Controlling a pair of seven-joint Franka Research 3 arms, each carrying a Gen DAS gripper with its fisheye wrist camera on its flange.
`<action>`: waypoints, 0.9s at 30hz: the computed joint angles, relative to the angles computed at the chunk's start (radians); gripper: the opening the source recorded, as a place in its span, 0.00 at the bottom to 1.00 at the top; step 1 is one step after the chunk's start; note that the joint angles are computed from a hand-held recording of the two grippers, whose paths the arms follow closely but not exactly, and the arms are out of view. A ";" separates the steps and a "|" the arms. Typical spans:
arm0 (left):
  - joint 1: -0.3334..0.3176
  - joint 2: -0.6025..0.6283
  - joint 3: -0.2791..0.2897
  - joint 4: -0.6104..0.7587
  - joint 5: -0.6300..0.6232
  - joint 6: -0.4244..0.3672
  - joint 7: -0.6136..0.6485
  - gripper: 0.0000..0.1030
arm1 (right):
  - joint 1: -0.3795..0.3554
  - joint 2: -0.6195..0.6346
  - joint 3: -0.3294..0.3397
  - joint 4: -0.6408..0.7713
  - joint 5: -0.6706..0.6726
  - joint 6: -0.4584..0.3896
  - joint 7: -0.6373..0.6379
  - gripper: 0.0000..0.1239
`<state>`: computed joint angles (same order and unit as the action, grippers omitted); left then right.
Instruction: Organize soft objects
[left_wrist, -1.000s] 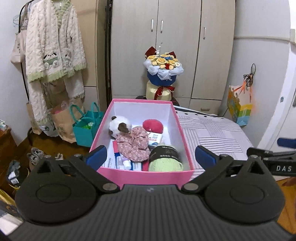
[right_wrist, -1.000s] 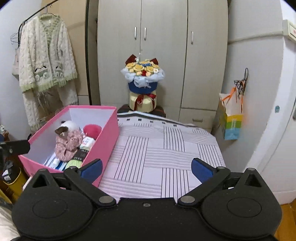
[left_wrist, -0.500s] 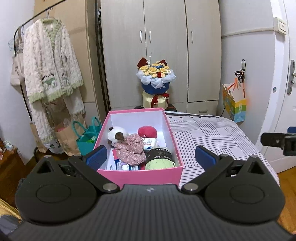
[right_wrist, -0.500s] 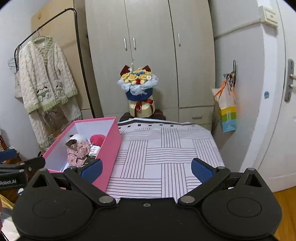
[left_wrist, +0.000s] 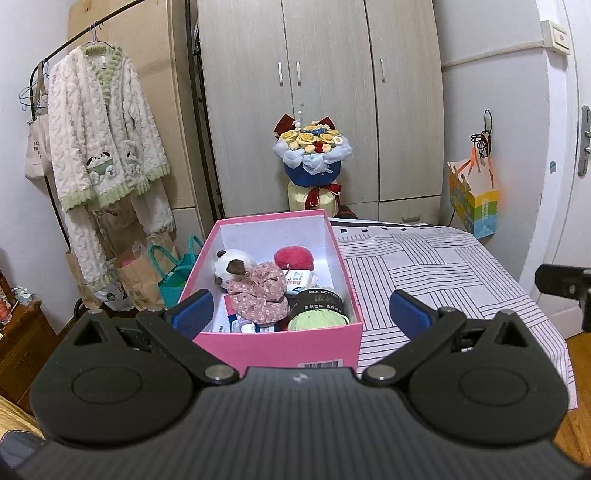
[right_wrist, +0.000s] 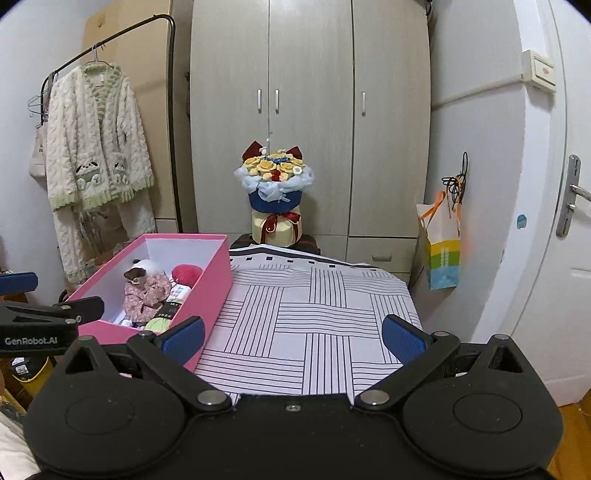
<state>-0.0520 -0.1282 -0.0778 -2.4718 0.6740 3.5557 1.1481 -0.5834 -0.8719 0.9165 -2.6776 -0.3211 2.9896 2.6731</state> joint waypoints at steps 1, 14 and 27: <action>0.001 0.000 -0.002 -0.001 -0.004 0.002 0.003 1.00 | -0.003 -0.004 0.004 0.000 -0.001 0.000 0.003 0.83; 0.012 0.007 -0.057 -0.035 -0.213 0.017 0.150 1.00 | -0.045 -0.028 0.046 -0.002 0.002 0.005 0.019 0.83; 0.001 0.014 -0.054 -0.035 -0.253 0.019 0.181 1.00 | -0.068 -0.061 0.079 -0.005 0.002 0.005 0.042 0.83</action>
